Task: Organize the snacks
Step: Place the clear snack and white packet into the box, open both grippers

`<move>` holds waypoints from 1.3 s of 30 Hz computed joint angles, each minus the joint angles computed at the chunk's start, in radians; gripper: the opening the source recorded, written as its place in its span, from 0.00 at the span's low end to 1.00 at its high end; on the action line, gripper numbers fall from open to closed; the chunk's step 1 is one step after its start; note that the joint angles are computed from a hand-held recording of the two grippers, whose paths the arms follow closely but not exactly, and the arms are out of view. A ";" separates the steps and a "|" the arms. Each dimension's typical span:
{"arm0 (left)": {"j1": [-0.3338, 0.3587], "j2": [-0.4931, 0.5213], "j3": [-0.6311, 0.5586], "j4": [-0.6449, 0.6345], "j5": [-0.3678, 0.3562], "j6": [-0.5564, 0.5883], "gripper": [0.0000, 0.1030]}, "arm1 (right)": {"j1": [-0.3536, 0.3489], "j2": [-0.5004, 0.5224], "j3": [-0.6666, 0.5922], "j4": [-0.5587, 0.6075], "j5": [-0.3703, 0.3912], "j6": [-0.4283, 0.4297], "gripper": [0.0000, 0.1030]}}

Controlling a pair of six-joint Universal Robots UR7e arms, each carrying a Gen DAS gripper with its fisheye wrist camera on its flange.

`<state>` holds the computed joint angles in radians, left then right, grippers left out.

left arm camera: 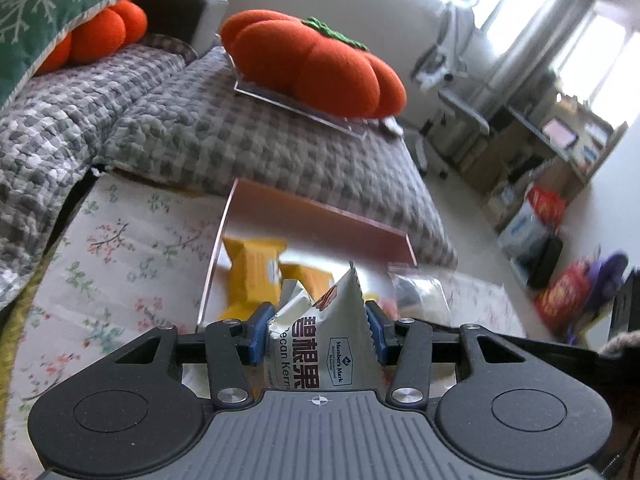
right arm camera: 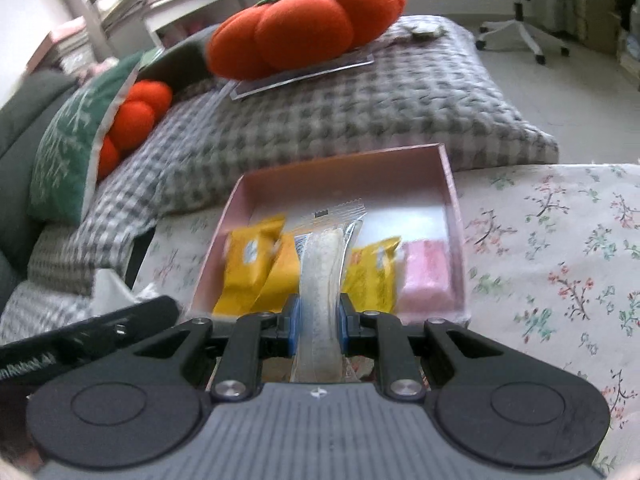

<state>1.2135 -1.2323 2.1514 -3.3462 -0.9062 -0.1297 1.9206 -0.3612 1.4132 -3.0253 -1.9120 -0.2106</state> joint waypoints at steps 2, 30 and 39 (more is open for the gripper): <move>0.016 0.028 -0.022 -0.023 -0.021 0.003 0.44 | -0.012 0.009 -0.022 -0.005 0.007 0.006 0.16; 0.051 0.028 -0.059 -0.031 0.026 -0.018 0.59 | -0.047 0.021 -0.091 0.048 0.062 0.111 0.40; 0.034 0.024 -0.040 0.147 -0.054 -0.017 0.52 | -0.009 -0.059 -0.009 0.135 0.029 0.175 0.40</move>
<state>1.2478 -1.2079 2.1112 -3.1992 -0.9600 -0.1463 1.9113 -0.4205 1.4041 -2.8907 -1.8828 -0.0358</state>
